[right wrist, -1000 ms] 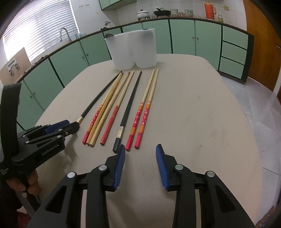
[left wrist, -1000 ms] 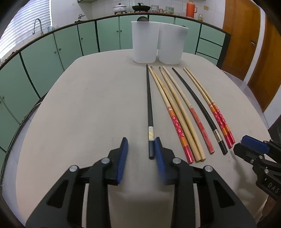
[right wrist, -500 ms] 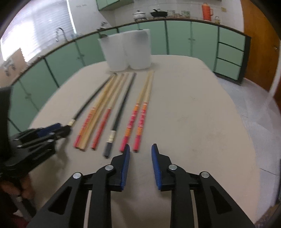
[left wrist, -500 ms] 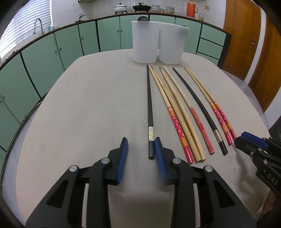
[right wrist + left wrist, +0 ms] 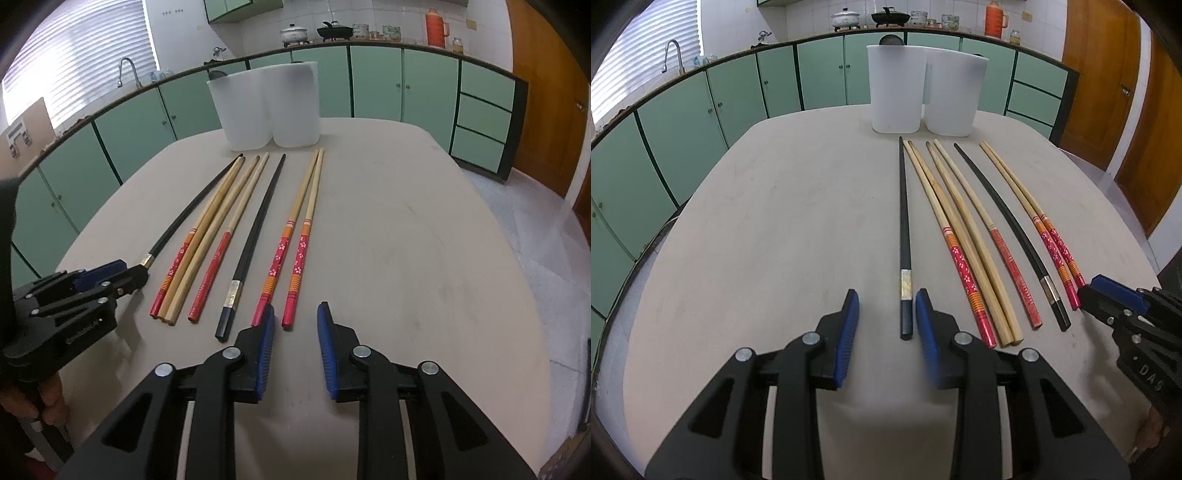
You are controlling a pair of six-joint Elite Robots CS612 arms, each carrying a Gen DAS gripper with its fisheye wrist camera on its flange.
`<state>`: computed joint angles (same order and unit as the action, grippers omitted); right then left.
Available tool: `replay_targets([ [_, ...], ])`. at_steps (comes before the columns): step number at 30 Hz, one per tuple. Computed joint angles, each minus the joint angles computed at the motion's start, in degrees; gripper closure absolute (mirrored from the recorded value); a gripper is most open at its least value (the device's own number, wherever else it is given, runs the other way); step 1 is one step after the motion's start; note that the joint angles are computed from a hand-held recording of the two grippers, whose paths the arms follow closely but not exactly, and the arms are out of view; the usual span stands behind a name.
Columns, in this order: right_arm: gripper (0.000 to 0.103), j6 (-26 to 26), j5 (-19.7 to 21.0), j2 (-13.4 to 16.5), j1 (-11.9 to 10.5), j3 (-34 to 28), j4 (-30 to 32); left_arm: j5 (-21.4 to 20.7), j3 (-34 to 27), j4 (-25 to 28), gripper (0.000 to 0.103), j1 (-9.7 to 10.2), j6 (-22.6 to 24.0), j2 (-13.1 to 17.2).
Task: Organize utensils
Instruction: 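Grasp the black silver-banded chopstick with the left tool while the right grasps a red-patterned chopstick, then lift both chopsticks upright and drop them into the white holder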
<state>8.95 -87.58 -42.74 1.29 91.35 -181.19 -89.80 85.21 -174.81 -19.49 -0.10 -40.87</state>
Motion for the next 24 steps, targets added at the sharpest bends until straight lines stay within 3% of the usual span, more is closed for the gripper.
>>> replay_targets([
  [4, 0.096, 0.75, -0.37, 0.07, 0.02, -0.37, 0.66, 0.01, 0.02, 0.05, 0.079, -0.14, 0.27, -0.02],
  [14, 0.097, 2.93, 0.4, 0.35, -0.39, -0.78, 0.66, 0.08, -0.84, 0.94, 0.095, -0.2, -1.28, 0.25],
  [24, 0.097, 2.95, 0.59, 0.52, -0.48, -0.95, 0.59, -0.69, -1.53, 1.71, 0.095, 0.07, -1.85, 0.47],
])
